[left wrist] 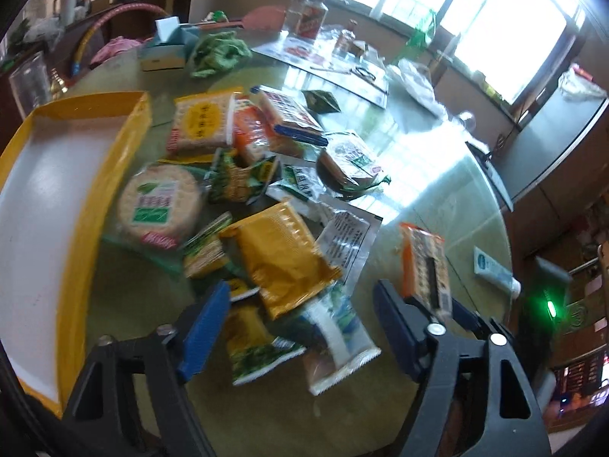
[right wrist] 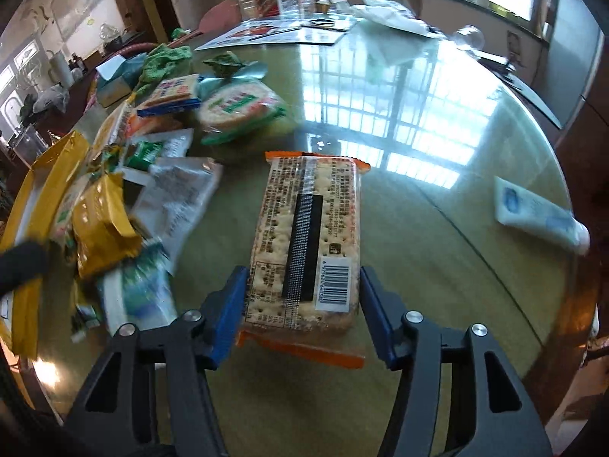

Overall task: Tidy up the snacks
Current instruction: 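Grasp the striped cracker pack with the right gripper, then carry the cracker pack toward the tray while the left gripper grasps the yellow snack bag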

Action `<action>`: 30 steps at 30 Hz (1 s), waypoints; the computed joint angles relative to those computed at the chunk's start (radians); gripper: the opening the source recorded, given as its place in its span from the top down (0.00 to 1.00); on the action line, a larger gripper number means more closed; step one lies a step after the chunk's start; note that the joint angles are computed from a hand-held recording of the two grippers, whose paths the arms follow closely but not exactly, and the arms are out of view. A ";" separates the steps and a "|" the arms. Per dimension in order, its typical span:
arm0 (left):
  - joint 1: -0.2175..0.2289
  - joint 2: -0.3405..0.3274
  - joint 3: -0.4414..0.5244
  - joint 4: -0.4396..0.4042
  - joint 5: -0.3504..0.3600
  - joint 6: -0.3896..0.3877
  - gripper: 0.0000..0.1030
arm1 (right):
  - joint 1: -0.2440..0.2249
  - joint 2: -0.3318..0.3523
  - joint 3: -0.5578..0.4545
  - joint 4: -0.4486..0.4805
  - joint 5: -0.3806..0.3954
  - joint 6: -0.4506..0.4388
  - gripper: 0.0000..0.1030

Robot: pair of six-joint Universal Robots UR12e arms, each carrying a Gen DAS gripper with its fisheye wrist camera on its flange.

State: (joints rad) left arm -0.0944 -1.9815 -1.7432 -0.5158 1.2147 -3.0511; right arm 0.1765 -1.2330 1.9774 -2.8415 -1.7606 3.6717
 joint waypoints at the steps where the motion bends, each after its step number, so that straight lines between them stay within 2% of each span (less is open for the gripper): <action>1: -0.008 -0.006 0.011 -0.004 0.017 -0.001 0.31 | 0.000 -0.006 0.012 -0.010 -0.007 0.002 0.43; 7: -0.062 -0.059 0.079 -0.026 0.176 0.015 0.31 | -0.001 -0.018 0.044 -0.054 -0.016 -0.016 0.43; 8: -0.069 -0.069 0.091 -0.037 0.212 0.016 0.34 | -0.001 -0.017 0.045 -0.059 -0.019 -0.019 0.43; 11: -0.064 -0.081 0.103 -0.077 0.215 0.007 0.47 | 0.001 -0.015 0.045 -0.064 -0.023 -0.022 0.43; 13: -0.059 -0.080 0.091 -0.057 0.215 0.007 0.50 | 0.003 -0.014 0.048 -0.073 -0.027 -0.029 0.43; 14: -0.056 -0.077 0.084 -0.049 0.216 0.011 0.55 | 0.004 -0.013 0.049 -0.078 -0.030 -0.032 0.43; 18: -0.037 -0.046 0.028 0.012 0.154 0.033 0.58 | 0.013 -0.011 0.047 -0.072 -0.050 -0.041 0.43; 22: -0.015 -0.016 -0.024 0.100 0.072 0.044 0.59 | 0.014 -0.013 0.064 -0.110 -0.055 -0.048 0.44; 25: 0.007 0.003 -0.040 0.113 0.003 0.032 0.60 | 0.012 -0.014 0.075 -0.140 -0.047 -0.029 0.45; 28: 0.032 0.028 -0.050 0.087 -0.094 0.047 0.63 | -0.012 -0.023 0.115 -0.241 0.041 0.013 0.45; 30: 0.054 0.050 -0.063 0.072 -0.160 0.063 0.65 | -0.015 -0.031 0.135 -0.294 0.059 0.041 0.45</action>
